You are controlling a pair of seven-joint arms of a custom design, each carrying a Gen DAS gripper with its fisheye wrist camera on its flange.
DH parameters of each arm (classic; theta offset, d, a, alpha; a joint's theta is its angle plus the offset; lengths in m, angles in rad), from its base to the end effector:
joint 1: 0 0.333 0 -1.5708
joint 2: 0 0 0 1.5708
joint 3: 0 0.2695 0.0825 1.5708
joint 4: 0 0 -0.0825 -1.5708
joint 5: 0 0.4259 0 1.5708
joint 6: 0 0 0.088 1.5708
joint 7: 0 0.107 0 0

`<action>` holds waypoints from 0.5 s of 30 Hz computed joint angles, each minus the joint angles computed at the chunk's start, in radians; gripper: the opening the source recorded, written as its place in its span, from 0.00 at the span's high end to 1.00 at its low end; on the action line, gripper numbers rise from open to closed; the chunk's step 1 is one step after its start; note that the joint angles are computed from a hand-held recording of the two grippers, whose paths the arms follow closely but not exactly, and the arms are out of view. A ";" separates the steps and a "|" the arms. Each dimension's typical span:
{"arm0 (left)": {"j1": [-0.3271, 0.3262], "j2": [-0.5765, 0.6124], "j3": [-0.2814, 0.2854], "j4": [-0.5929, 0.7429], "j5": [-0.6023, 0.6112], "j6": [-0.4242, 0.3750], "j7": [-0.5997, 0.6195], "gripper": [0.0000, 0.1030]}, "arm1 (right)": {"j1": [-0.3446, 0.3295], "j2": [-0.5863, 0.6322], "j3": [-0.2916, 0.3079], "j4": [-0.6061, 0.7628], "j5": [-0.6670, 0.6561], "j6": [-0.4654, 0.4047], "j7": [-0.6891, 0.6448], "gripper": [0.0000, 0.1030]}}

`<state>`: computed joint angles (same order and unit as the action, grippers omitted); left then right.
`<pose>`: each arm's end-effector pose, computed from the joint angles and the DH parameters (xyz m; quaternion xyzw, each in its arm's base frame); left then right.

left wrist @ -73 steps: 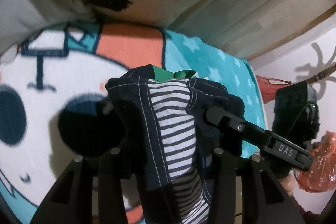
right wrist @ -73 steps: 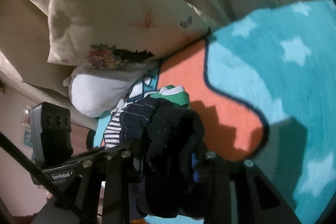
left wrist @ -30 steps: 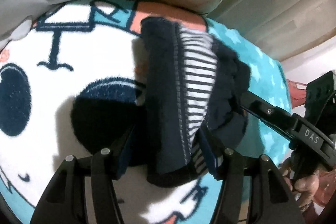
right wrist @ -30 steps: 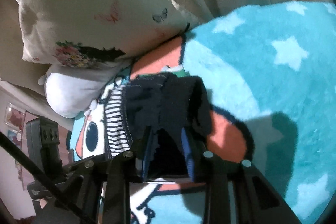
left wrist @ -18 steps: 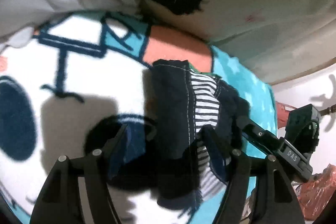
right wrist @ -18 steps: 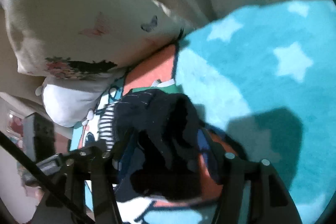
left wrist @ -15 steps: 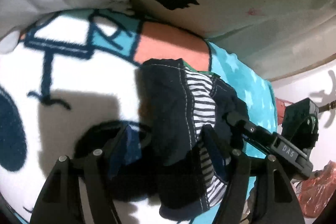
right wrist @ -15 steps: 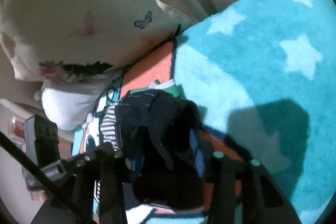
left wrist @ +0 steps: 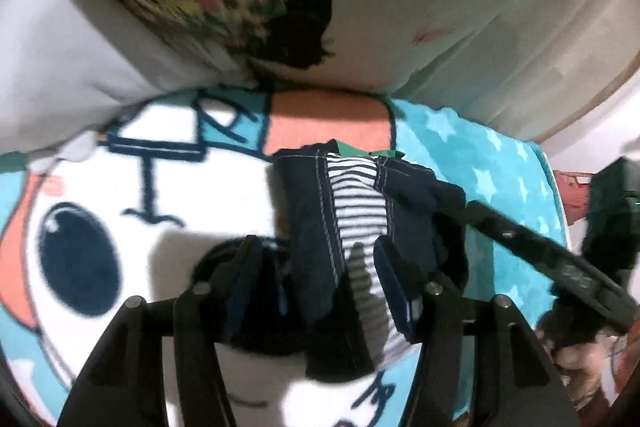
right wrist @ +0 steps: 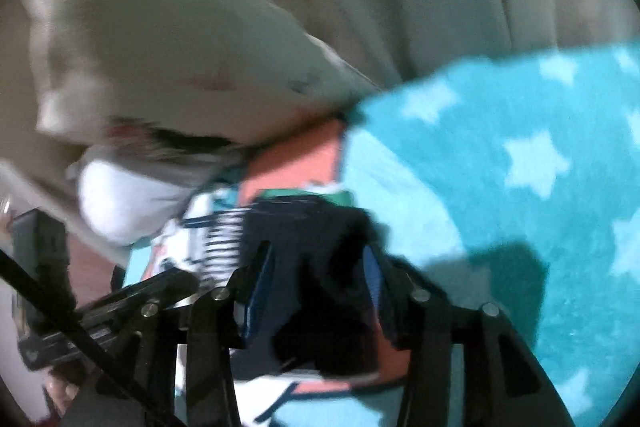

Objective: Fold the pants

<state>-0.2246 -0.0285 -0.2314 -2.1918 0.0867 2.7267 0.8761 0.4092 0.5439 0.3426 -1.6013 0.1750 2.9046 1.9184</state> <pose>0.5422 -0.2699 0.3913 -0.7335 0.6198 -0.2647 0.0881 0.5800 0.4741 0.3583 -0.6905 0.6052 0.0315 0.3949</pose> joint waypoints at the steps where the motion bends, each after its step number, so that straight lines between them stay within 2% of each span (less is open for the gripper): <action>1: -0.003 -0.024 -0.002 -0.030 -0.009 0.018 -0.005 0.45 | -0.025 -0.023 0.037 -0.035 0.022 0.026 -0.037 0.52; 3: -0.011 -0.036 -0.009 -0.067 -0.057 0.034 0.005 0.45 | -0.071 -0.032 0.104 -0.066 0.075 0.034 -0.095 0.53; 4: -0.012 -0.020 -0.013 -0.062 -0.061 0.033 0.000 0.45 | -0.075 -0.030 0.114 -0.073 0.096 0.026 -0.112 0.53; 5: -0.017 0.002 -0.014 -0.057 -0.081 0.015 0.011 0.45 | -0.050 -0.017 0.090 -0.061 0.082 -0.004 -0.091 0.53; 7: -0.024 0.066 -0.013 -0.018 -0.075 -0.014 -0.003 0.44 | 0.036 0.017 -0.007 -0.009 0.018 -0.092 -0.001 0.53; 8: -0.029 0.078 -0.010 -0.014 -0.078 -0.017 0.002 0.43 | 0.046 0.035 -0.018 0.014 0.011 -0.131 0.015 0.53; 12: -0.040 0.040 0.000 -0.041 -0.029 0.005 -0.016 0.41 | 0.040 -0.022 -0.012 -0.050 0.037 -0.066 0.035 0.53; 15: -0.034 -0.030 -0.007 -0.083 0.055 0.009 -0.071 0.41 | 0.117 -0.105 -0.094 -0.112 -0.062 -0.039 0.143 0.51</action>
<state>-0.2585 -0.0585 -0.2388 -2.2752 0.1414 2.7357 0.8048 0.5263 0.4388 0.2486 -1.7131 0.1128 2.8652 2.0616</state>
